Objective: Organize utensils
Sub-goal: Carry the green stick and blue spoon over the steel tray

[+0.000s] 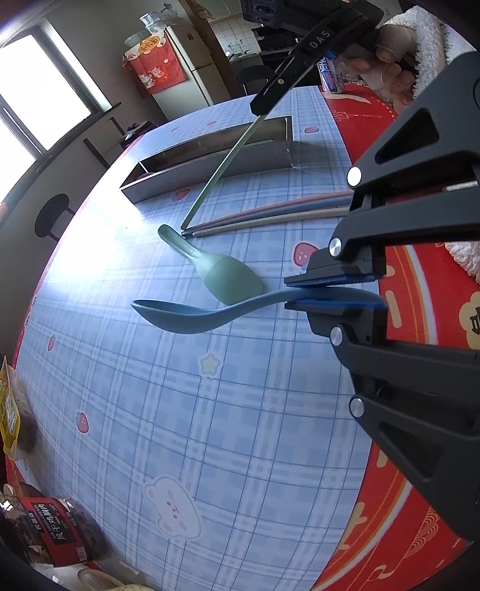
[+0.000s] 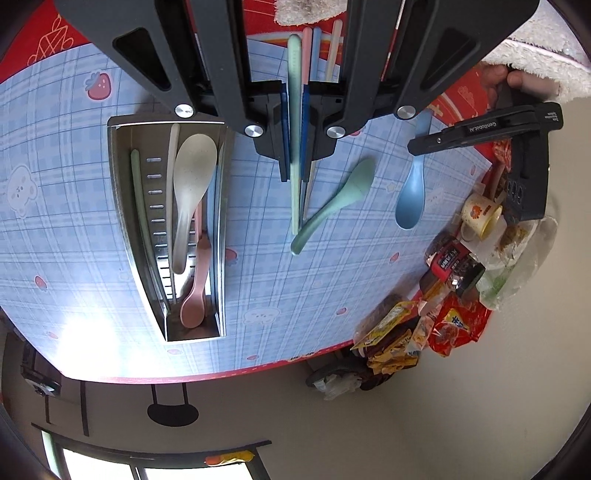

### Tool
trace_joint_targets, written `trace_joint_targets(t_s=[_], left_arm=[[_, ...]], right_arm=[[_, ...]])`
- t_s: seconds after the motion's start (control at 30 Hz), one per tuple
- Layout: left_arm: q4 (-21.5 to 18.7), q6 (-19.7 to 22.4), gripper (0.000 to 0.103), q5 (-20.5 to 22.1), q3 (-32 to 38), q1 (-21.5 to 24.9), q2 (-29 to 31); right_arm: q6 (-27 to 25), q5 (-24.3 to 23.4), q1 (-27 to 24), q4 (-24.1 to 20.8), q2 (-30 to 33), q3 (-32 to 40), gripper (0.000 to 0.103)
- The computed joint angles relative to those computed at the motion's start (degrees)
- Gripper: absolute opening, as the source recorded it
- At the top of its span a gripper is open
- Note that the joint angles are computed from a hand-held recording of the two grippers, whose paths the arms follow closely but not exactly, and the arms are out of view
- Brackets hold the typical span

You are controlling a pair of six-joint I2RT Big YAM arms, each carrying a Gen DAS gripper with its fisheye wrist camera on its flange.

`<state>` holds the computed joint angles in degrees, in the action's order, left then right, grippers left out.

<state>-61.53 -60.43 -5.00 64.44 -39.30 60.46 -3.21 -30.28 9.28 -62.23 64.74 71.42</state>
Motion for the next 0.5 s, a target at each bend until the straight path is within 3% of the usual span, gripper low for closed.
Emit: trace_joint_targets(t_s=[0.37,0.5], left_arm=[[2.77,1.90,0.011,2.98,0.91,3.82,0.25],[4.18,3.65,0.011,5.92,2.67,5.53,0.96]], right_arm=[[3.64,-1.32,-2.35,2.52,0.18,3.28,0.005],[4.14,-0.89,-2.55,3.33,0.29,4.42,0.005]])
